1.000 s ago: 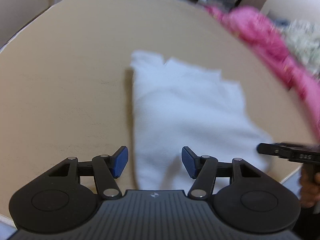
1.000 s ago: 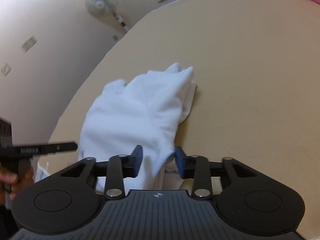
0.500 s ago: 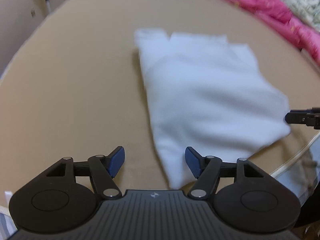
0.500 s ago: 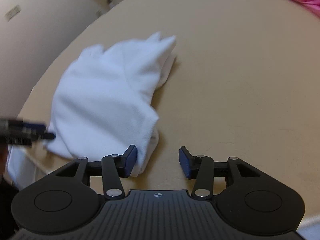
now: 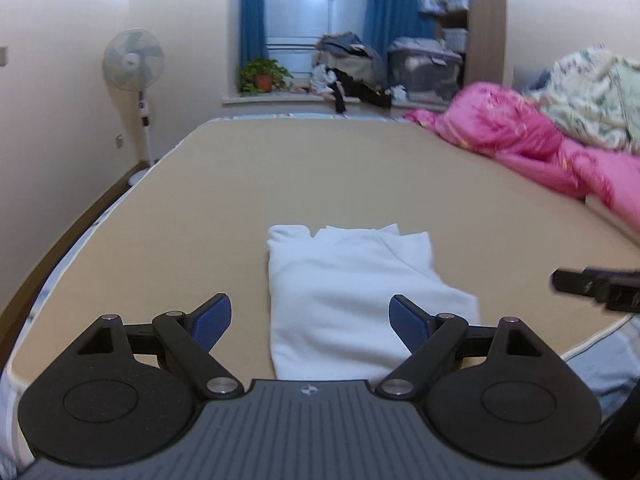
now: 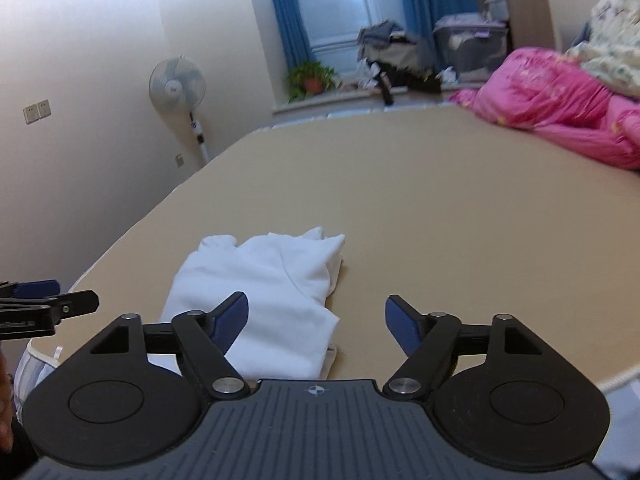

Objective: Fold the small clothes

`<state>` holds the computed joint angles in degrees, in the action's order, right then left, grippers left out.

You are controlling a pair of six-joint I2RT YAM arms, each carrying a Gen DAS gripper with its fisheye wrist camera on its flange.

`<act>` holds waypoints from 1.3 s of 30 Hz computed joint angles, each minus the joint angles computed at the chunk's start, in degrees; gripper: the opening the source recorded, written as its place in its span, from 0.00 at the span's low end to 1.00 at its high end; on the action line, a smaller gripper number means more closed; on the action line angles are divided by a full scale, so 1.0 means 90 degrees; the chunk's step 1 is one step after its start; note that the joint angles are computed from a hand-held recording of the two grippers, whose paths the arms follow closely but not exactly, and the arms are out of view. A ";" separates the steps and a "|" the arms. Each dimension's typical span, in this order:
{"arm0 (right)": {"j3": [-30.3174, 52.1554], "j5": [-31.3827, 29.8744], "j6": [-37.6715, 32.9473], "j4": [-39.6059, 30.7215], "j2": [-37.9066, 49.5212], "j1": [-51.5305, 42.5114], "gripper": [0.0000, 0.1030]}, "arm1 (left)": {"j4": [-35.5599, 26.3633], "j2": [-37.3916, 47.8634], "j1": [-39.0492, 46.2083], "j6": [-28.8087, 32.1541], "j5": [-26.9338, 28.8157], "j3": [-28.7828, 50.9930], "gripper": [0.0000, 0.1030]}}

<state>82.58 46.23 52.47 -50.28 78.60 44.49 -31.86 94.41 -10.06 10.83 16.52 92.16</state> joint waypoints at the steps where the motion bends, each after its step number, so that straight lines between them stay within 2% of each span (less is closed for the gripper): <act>1: 0.0051 0.0140 0.0148 -0.0120 0.0054 0.0193 0.75 | -0.0001 -0.0296 -0.0049 -0.0102 -0.0186 -0.0293 0.88; 2: 0.0083 0.0280 0.0293 -0.0232 0.0132 0.0358 0.75 | -0.0087 -0.0649 -0.0082 -0.0142 -0.0375 -0.0568 0.89; 4: 0.0266 0.0604 0.0845 -0.0669 0.0324 0.0751 0.76 | 0.0087 -0.1233 -0.0102 -0.0195 -0.0543 -0.1360 1.00; 6: 0.0357 0.0709 0.1394 -0.0956 0.0512 0.1056 0.77 | 0.0099 -0.1563 -0.0123 -0.0099 -0.0648 -0.1877 1.00; 8: 0.0343 0.0634 0.1525 -0.0962 0.0657 0.1144 0.77 | -0.0246 -0.1537 -0.0113 -0.0123 -0.0737 -0.1835 1.00; 12: 0.0479 0.0607 0.1095 -0.0876 0.0878 0.1170 0.77 | 0.0061 -0.1560 -0.0119 -0.0236 -0.0615 -0.1966 1.00; 18: 0.0394 0.0335 0.1114 -0.0604 0.0926 0.0967 0.77 | -0.0106 -0.1143 -0.0124 -0.0457 -0.0556 -0.1689 1.00; 39: 0.0519 0.0307 0.0520 -0.0274 0.1184 0.1077 0.78 | 0.0105 -0.1126 -0.0117 -0.0143 -0.0397 -0.1745 1.00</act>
